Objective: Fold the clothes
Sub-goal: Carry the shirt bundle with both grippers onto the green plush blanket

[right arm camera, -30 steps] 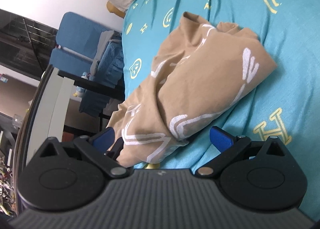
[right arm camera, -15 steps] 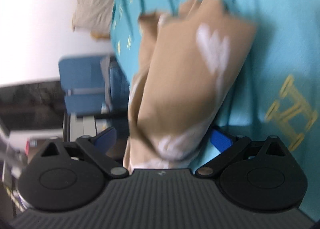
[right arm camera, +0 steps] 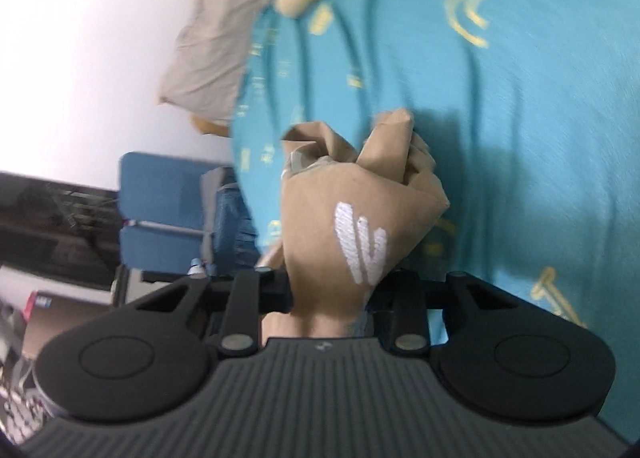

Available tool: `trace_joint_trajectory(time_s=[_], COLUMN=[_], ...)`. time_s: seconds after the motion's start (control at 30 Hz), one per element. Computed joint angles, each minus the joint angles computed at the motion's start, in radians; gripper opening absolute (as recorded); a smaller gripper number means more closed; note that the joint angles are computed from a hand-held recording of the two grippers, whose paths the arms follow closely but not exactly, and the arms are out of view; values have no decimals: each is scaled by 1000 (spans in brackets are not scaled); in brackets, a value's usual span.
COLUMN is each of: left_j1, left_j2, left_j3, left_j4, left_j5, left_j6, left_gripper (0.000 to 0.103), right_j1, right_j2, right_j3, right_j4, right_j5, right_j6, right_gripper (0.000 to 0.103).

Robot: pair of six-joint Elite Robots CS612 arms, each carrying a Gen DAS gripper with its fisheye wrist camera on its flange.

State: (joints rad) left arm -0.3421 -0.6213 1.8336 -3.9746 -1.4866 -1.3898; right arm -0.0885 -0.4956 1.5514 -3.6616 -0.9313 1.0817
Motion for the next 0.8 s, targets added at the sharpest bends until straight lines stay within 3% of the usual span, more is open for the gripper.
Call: trace_joint_trajectory(time_s=[0.17,0.37,0.47,0.6,0.8], left_j1=[-16,-69,-105,-151,-205], left_j2=[-56,-137,-160,-146,-5], left_j3=[26,9,-44,-188,-563], left_j4=[-31,20,68,163,333], left_j5=[-2,-18,-25,-67,-215], left_j6=[50,95,122,167,153], left_gripper=[17,17,17,17,17], right_j1=[-28,-78,-126,-203,-319], right_j2=[-55,-128,-161,-217,-256], right_j3=[64,112,123,109,8], right_j4=[-72,-148,-171,-106,-14], right_j5=[40,61,83,99,65], right_j6=[0,18,31,-46,-161], right_gripper=[31,31,31,31,31])
